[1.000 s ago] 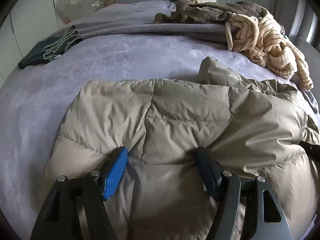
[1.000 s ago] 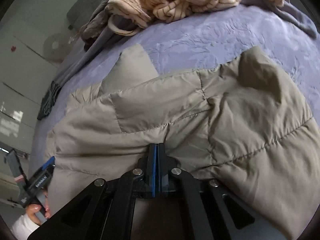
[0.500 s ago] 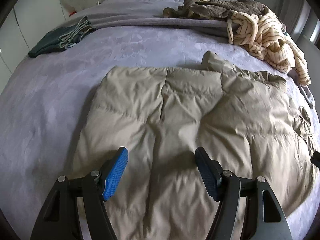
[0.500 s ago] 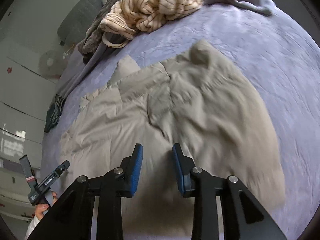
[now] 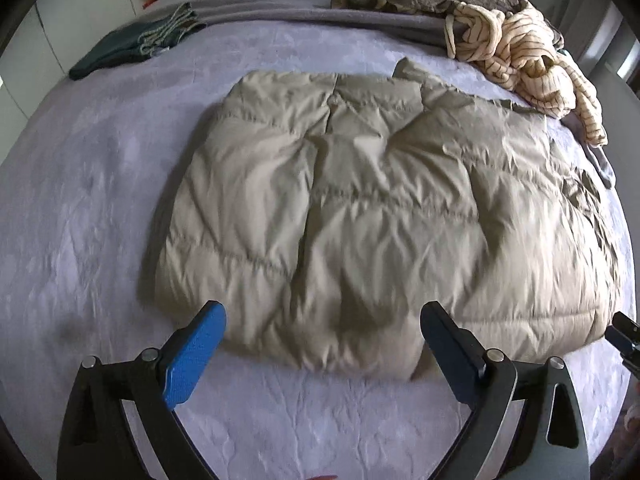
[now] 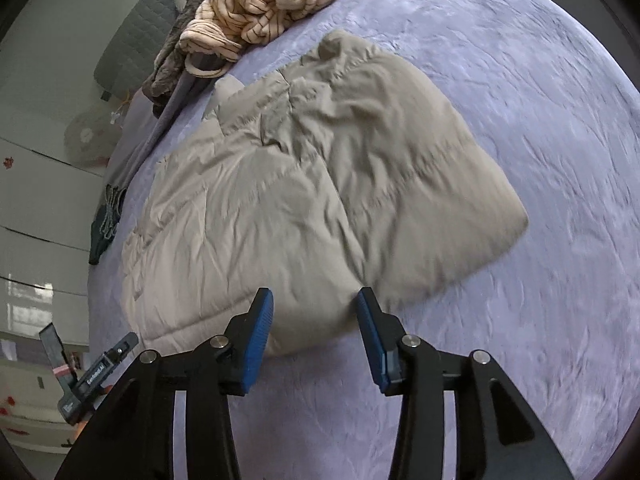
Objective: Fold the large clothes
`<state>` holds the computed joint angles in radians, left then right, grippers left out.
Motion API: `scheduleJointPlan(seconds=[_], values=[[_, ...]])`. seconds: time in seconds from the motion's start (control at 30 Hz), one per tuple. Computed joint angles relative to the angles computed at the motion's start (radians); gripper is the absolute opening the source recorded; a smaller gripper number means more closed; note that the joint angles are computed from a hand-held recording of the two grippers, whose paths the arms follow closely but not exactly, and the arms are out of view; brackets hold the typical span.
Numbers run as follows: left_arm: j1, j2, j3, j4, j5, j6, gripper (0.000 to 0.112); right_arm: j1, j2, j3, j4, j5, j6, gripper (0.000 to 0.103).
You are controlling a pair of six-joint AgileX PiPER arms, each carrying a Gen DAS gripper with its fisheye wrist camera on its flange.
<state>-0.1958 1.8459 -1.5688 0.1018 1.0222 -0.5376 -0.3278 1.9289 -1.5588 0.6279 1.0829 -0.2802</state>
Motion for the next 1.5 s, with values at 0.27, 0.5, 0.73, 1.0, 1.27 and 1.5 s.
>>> scheduleJointPlan(seconds=[0.27, 0.5, 0.73, 1.0, 1.27, 1.5], values=[[-0.021, -0.025, 0.058, 0.014, 0.019, -0.018, 0.103, -0.012, -0.049, 0.112, 0.013, -0.027, -0.002, 0.066], [0.003, -0.065, 0.159, -0.031, -0.009, -0.037, 0.103, -0.050, -0.043, 0.167, 0.086, -0.039, -0.014, 0.080], [0.111, -0.092, 0.266, -0.272, -0.102, 0.072, 0.103, -0.095, 0.003, 0.168, 0.179, -0.042, -0.034, 0.103], [0.228, -0.140, 0.410, -0.573, -0.238, 0.263, 0.103, -0.096, 0.096, 0.104, 0.259, -0.033, -0.034, 0.103], [0.360, -0.092, 0.533, -0.972, -0.315, 0.545, 0.103, -0.093, 0.177, 0.068, 0.365, 0.002, -0.065, 0.103], [0.371, 0.007, 0.430, -1.056, -0.357, 0.602, 0.103, -0.065, 0.253, 0.004, 0.467, 0.036, -0.104, 0.103]])
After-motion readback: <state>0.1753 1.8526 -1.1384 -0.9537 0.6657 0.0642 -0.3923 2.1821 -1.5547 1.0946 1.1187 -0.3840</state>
